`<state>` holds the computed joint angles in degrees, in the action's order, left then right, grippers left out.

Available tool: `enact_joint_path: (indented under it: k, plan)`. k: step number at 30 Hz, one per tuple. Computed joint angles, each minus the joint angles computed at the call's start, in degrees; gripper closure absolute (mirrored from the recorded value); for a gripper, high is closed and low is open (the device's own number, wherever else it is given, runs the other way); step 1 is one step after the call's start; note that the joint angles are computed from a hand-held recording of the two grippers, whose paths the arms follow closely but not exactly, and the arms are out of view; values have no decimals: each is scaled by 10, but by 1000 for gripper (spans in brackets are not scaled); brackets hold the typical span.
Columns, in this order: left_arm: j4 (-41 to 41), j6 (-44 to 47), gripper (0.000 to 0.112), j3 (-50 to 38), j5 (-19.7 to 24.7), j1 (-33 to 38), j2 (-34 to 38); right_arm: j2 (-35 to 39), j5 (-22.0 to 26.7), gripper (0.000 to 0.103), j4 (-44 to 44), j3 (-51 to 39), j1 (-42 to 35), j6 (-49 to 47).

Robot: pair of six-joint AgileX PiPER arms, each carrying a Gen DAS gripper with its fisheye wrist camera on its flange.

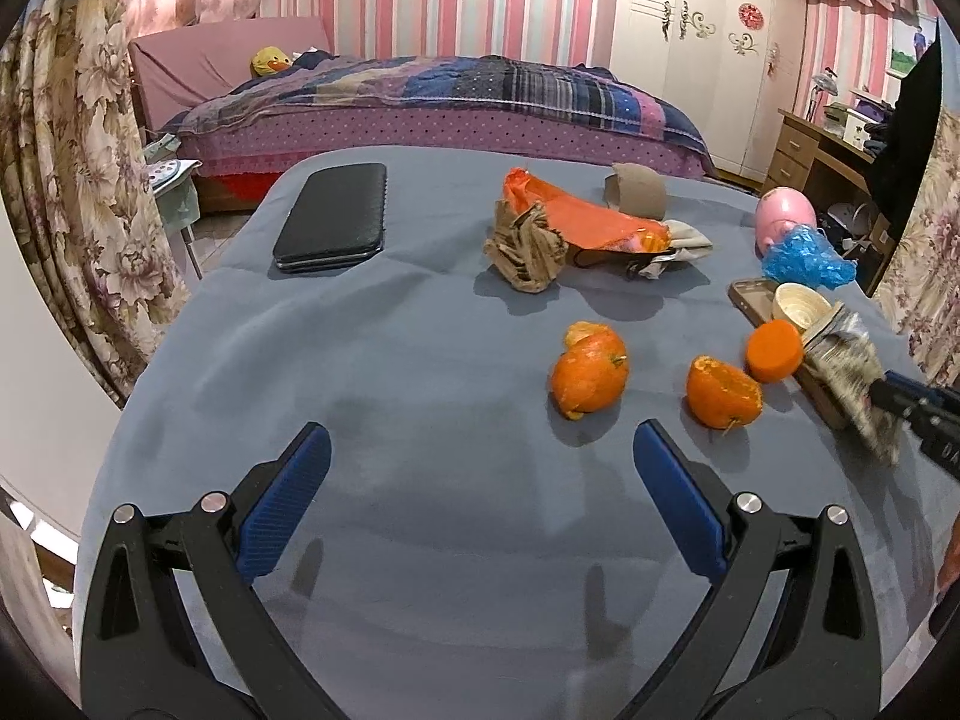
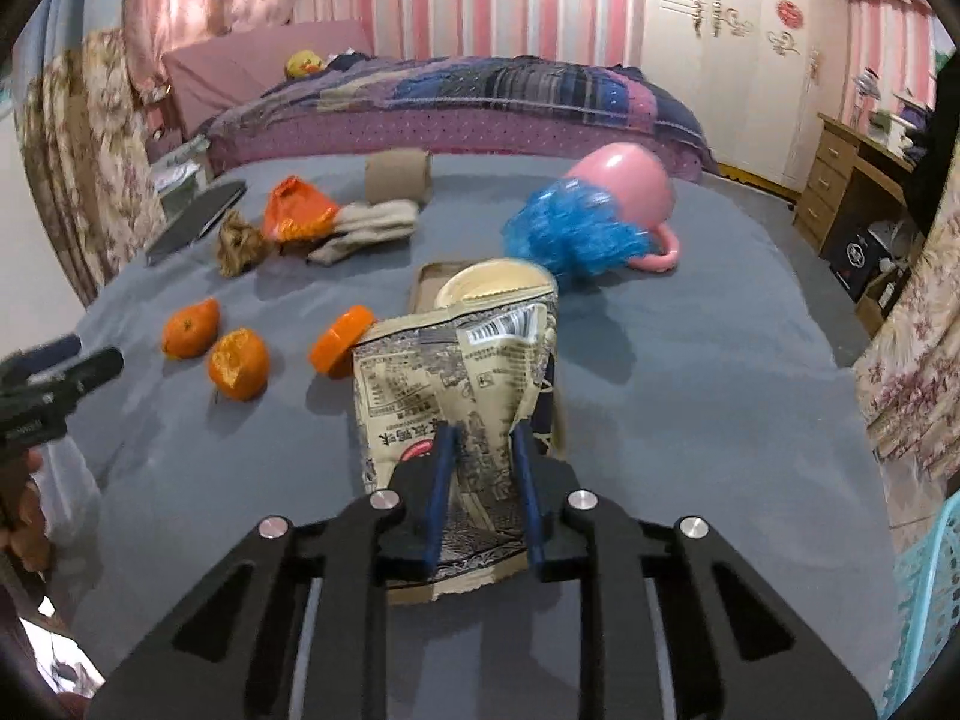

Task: Collect trash
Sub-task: 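Grasp the orange peel with the left tool while the right tool grasps the snack wrapper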

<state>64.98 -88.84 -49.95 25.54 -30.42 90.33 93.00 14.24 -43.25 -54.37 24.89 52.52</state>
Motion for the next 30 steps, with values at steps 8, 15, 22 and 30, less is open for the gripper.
enact_joint_path:
  k: [8, 15, 22, 30]
  plan:
    - [-59, 51, 15, -70, -6, -5, 53, -59, 4, 82, -75, 39, -63, 77]
    - [-234, 228, 44, -167, 6, 15, 136, -56, -13, 82, -55, 44, -94, 59]
    - [-225, 223, 83, -170, 12, 6, 137, -57, -18, 82, -63, 45, -92, 65]
    - [-132, 150, 85, -148, 69, -48, 69, -74, -19, 82, -96, 63, -90, 99]
